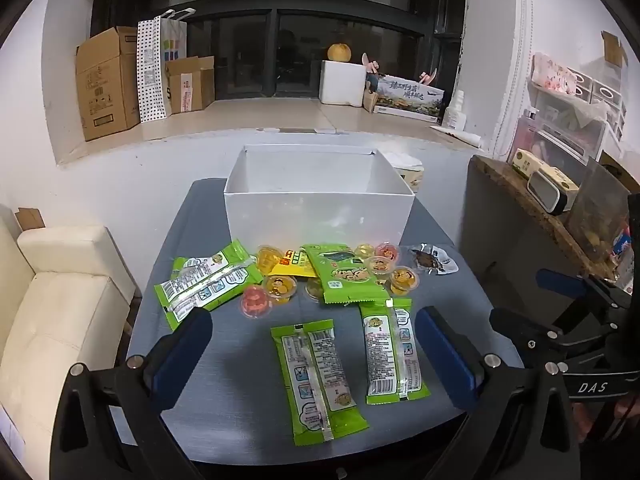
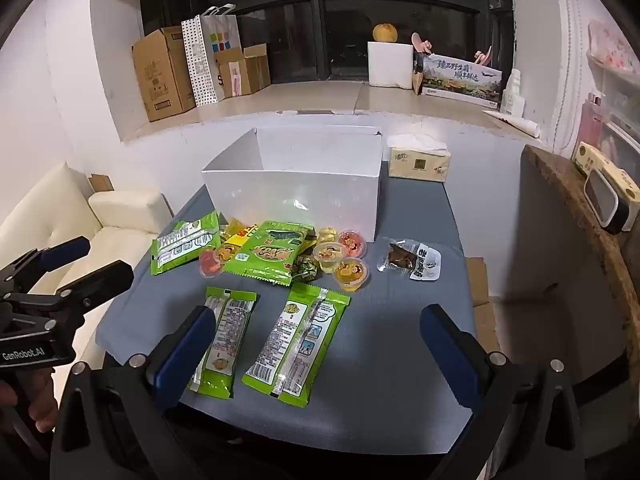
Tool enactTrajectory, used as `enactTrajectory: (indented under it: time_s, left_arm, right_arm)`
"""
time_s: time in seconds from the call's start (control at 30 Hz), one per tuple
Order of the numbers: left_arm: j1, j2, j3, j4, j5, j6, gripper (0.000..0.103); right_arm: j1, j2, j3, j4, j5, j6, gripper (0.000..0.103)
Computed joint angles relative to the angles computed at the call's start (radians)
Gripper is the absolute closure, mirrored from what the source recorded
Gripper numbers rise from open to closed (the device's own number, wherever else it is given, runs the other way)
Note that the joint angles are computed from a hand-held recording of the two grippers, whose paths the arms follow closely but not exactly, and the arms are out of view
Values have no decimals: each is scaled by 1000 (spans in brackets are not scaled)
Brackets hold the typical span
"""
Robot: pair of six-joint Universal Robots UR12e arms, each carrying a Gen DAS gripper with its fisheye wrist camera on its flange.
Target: Organize snacks
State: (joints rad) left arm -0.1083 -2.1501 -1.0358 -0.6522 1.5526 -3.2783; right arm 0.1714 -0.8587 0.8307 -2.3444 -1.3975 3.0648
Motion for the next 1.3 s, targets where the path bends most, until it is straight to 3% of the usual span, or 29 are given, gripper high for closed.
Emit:
enactTrajectory:
  time_s: [0.1, 0.2, 1.3]
  left_arm:
    - [6, 5, -8, 2, -26, 1, 0]
    - [-7, -8, 21, -25, 35, 8, 0]
    - [-5, -3, 10, -17, 26, 9, 0]
  right_arm:
    - [2, 0, 3, 2, 1, -3, 0]
    - [4, -1, 7, 3, 1, -7, 0]
    - [0, -2, 6, -11, 13, 4, 0]
